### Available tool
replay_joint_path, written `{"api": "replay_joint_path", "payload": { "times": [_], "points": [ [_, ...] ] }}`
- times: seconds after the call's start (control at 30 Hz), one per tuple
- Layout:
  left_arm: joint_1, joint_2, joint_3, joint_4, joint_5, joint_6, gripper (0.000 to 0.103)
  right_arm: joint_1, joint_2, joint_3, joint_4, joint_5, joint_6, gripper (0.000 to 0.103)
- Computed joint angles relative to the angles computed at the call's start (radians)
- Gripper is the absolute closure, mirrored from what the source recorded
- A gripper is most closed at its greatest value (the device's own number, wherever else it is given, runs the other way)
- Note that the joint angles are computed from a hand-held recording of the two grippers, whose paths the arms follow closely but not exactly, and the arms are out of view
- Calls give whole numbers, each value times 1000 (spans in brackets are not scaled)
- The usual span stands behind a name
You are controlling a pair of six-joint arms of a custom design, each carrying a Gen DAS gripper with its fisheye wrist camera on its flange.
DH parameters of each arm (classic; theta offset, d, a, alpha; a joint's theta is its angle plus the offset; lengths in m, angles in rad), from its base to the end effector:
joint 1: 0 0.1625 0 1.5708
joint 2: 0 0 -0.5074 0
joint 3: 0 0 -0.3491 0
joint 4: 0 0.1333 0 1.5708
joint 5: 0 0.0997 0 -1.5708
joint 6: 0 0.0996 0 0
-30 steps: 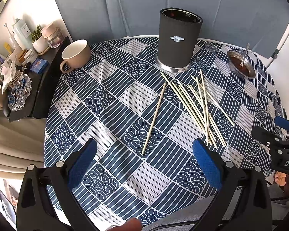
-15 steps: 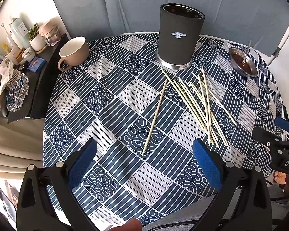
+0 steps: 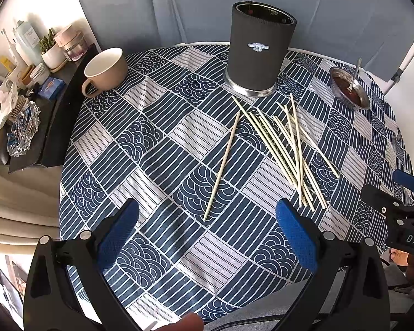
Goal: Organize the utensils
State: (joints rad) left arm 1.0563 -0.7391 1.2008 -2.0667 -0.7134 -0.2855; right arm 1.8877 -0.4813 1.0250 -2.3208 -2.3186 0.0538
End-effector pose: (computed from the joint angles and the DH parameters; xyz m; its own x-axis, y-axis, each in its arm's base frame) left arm -0.2069 -0.7899 0.2871 -0.6974 0.0424 -0.7155 0.3079 0.9192 -0.2456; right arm 0.3306 -0.7978 0.1657 -0.7554 -0.0460 0.6536 -0.2648 0.9339 -0.2403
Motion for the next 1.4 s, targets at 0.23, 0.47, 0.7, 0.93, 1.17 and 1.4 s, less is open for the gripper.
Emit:
{"api": "replay_joint_path", "payload": {
  "times": [0.23,0.47,0.7,0.93,1.17,1.4],
  "points": [
    [0,1,-6,16,0,-7,6,-3,0,-4,13,7,12,8],
    [0,2,-7,18,2,-2,6,-5,2,-10,26,11,18,8],
    [0,8,-13,24,2,7,6,-8,10,-26,54,14,22,8],
    [10,21,-44,80,-12,-23,6,-17,25,-66,121,25,47,8],
    [26,46,-99,152,-33,-46,6,-33,46,-123,208,44,82,8],
    [55,101,-219,307,-92,-69,6,-61,120,-290,407,27,117,8]
  ]
}}
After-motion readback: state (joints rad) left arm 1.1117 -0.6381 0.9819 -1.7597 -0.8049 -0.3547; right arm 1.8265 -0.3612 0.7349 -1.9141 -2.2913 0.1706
